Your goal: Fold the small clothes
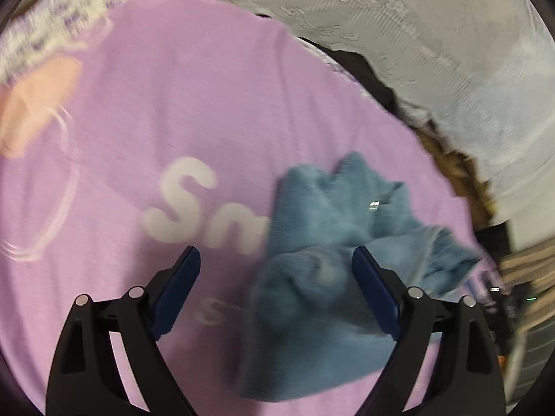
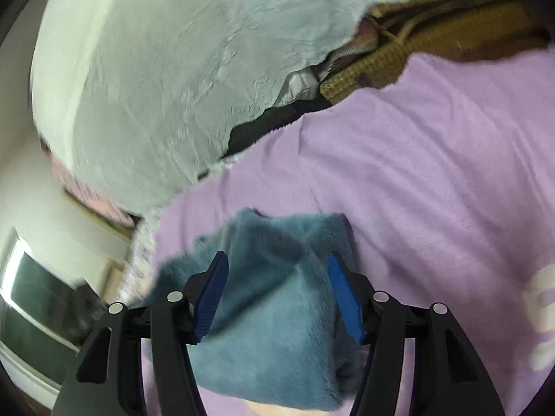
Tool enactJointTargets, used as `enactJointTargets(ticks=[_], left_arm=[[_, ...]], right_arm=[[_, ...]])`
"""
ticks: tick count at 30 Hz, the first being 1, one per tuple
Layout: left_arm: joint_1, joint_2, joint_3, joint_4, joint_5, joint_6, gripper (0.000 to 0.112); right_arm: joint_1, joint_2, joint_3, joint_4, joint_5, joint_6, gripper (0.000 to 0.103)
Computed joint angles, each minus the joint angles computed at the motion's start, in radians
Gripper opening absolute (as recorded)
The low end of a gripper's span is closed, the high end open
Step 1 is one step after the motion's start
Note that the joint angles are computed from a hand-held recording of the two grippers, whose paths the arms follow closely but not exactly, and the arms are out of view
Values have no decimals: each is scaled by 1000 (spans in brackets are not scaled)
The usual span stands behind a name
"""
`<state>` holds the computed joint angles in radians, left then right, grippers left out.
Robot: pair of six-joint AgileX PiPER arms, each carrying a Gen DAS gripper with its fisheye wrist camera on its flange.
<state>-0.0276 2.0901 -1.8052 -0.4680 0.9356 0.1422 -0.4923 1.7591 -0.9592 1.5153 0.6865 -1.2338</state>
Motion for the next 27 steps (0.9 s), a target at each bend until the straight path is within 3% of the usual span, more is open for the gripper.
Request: enactJointTargets(ticks=[4,6,8,11,14,18,21,22,24,27], left_arm=[[17,-93,145,-13,-114,109,86],[31,-145,217,-22,-178,173,86],[44,-164,241,-46,-194,226,86],[52,-176,259,-68,-175,291,86],[-9,-162,242,19,-177,261,86],[-130,-78,123,213,-203,80,87],[-164,67,-97,264,-87,-32,87],[-177,103,-151,314,-62,-83,87],[-203,196,-284,427,-1,-205,87],[-181,285,-392,417,61,-267,87]], right_arm=[[71,-60,81,23,-172,-167,60],[72,-64,94,14,-179,-187,60],[64,-62,100,17,-173,-199,60],[60,-55,98,36,-164,-217,60],[88,-36,73,13,-184,-189,60],[121,12,-1,-46,-195,-107,60],[131,96,-122,-148,-161,50,60],[140,115,-147,-173,-171,84,57],[160,146,-184,-205,-195,113,11],[173,161,-186,-174,-256,115,11]])
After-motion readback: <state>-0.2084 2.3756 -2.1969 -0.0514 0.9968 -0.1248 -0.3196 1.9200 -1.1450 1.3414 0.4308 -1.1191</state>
